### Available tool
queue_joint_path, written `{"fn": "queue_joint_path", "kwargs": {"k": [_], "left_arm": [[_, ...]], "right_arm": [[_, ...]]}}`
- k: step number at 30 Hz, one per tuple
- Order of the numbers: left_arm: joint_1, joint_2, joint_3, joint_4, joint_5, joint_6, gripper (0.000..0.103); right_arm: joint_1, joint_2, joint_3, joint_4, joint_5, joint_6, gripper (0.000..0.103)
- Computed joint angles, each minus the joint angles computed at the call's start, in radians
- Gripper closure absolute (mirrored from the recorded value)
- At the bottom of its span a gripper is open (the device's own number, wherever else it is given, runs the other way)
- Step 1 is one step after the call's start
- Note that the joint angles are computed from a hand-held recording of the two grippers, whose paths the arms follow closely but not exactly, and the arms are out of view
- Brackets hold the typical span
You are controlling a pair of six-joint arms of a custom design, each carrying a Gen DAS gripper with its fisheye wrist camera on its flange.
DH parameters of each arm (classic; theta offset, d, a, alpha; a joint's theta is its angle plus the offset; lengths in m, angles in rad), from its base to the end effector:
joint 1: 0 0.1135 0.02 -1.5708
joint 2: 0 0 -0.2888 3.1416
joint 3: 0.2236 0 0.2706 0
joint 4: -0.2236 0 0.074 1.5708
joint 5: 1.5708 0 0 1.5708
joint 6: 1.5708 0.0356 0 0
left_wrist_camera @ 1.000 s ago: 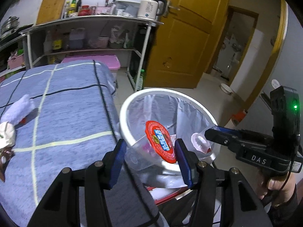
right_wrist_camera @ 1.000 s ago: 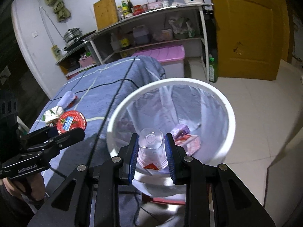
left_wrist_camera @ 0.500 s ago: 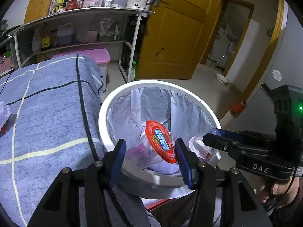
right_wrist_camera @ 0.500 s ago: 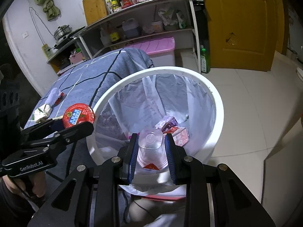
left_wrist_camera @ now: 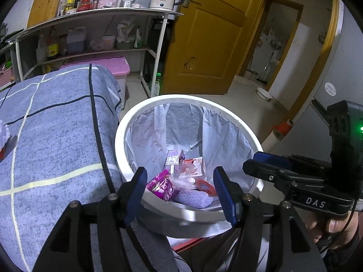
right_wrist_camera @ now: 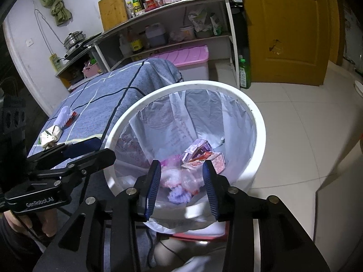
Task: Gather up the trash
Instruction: 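Carry both cups over the white bin and open both tools to drop them, then move both open tools back over the remaining trash on the bed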
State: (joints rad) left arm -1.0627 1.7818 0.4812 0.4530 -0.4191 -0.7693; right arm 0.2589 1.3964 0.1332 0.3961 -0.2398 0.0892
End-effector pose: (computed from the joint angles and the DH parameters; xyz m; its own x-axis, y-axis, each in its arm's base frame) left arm 0.1485 -0.2369 0.0778 -0.7260 -0.0023 -0.6876 0.2255 0.9439 -0.2412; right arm 0.1692 0.0535 0.0818 -0.7695 -0.1143 -0.6283 -0.3300 0.9135 0.2380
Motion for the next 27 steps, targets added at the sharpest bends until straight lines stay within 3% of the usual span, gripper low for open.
{"fn": "queue_joint_path", "kwargs": {"k": [7, 16, 27], "left_arm": [[-0.033, -0.039, -0.032, -0.008, -0.061, -0.034, 0.040], [-0.114, -0.153, -0.089, -0.110, -0.188, -0.120, 0.038], [-0.219, -0.271, -0.132, -0.319, -0.325, -0.261, 0.038]], "right_arm": [[0.016, -0.090, -0.018, -0.045, 0.002, 0.015, 0.063], [0.113, -0.220, -0.039, -0.101, 0.042, 0.070, 0.061], [0.366, -0.348, -0.052, -0.121, 0.192, 0.144, 0.059]]}}
